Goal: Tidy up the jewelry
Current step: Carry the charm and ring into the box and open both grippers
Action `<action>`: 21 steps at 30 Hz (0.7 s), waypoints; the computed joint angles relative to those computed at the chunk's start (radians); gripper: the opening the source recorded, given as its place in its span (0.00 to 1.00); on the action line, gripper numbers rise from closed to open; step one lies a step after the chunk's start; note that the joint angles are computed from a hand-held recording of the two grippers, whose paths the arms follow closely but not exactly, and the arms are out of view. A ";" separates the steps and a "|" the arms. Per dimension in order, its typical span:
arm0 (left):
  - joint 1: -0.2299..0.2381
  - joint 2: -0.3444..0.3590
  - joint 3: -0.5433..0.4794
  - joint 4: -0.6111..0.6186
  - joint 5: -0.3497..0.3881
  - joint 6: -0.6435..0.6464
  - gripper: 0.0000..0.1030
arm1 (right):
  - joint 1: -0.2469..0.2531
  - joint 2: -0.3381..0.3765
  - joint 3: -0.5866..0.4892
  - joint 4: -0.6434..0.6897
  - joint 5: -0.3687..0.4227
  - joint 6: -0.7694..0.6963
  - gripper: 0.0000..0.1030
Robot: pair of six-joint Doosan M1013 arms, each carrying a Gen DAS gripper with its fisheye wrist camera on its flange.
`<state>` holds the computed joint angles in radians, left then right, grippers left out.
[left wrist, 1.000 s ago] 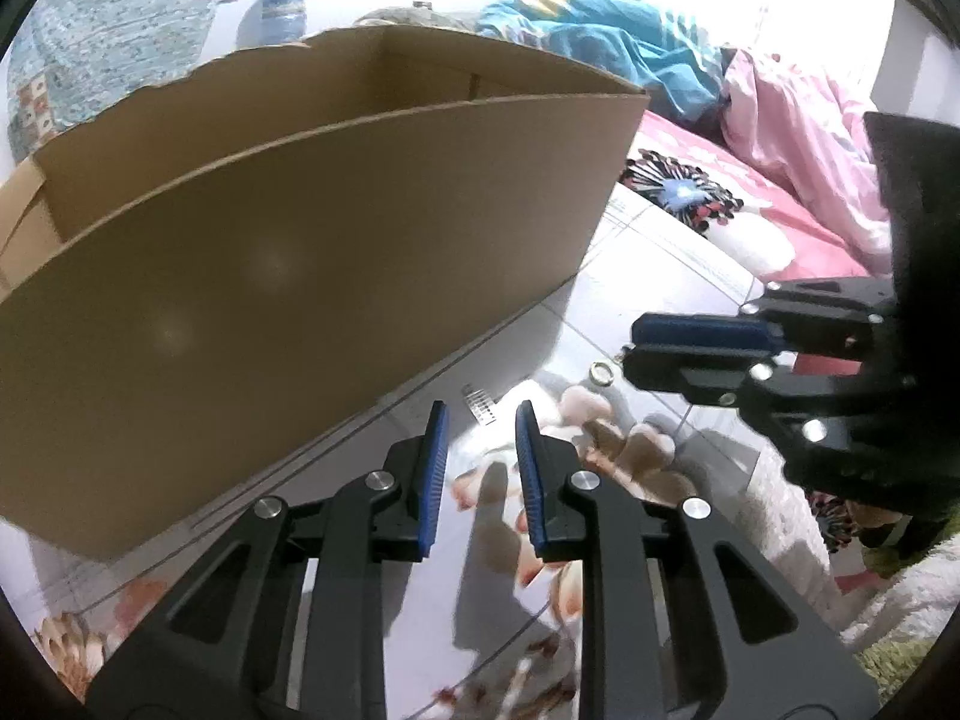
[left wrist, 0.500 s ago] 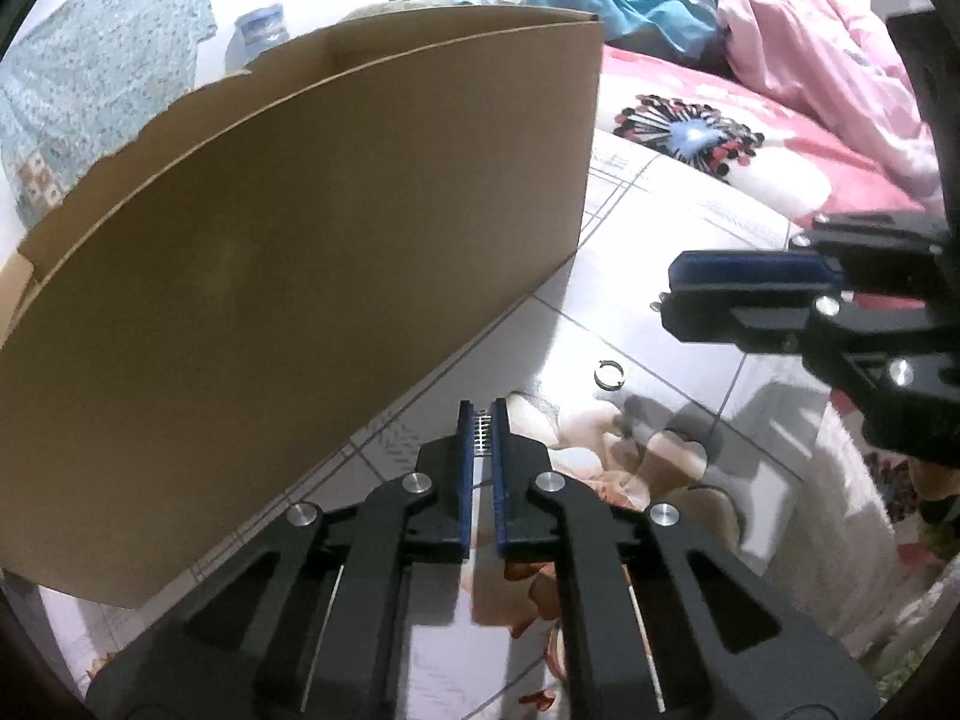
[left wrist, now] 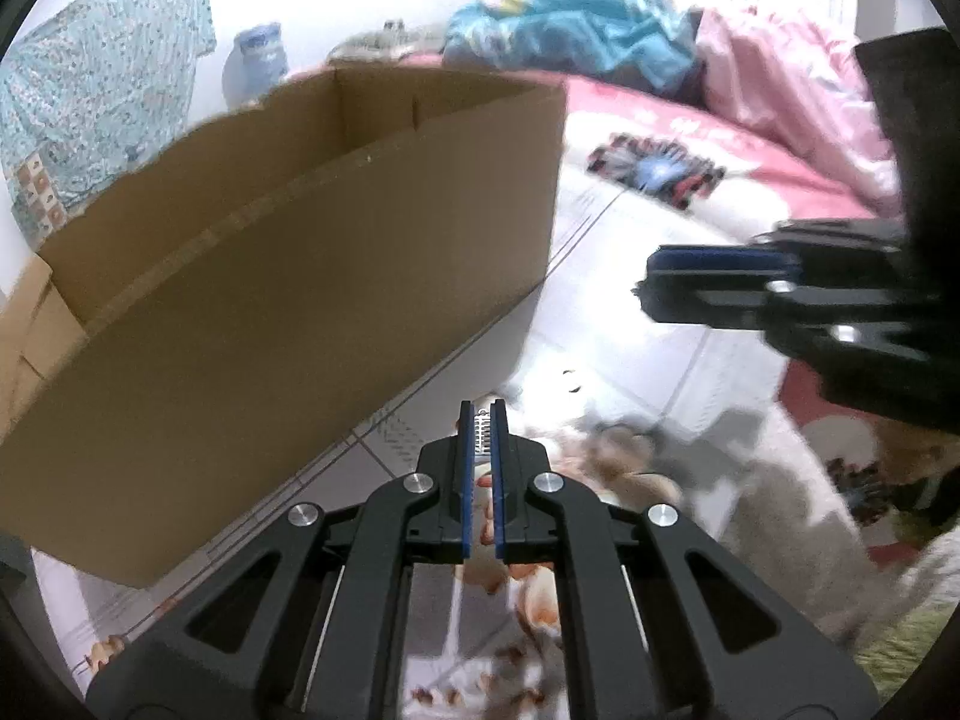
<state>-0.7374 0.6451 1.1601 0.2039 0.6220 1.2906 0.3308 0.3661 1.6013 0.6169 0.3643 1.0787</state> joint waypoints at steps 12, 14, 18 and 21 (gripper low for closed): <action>0.036 -0.096 0.020 0.039 -0.157 -0.090 0.04 | -0.015 0.025 -0.123 0.416 0.047 -0.454 0.12; 0.052 -0.069 -0.024 0.003 -0.120 -0.074 0.04 | -0.017 0.054 -0.175 0.400 0.085 -0.435 0.12; 0.084 -0.001 -0.125 -0.081 -0.011 -0.054 0.04 | -0.021 0.134 -0.305 0.261 0.198 -0.271 0.12; 0.108 0.034 -0.179 -0.170 0.049 -0.027 0.04 | -0.021 0.189 -0.392 0.148 0.280 -0.148 0.12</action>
<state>-0.6297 0.6795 0.9816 0.0340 0.6714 1.2634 0.3095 0.5555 1.2097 0.7648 0.6443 0.9305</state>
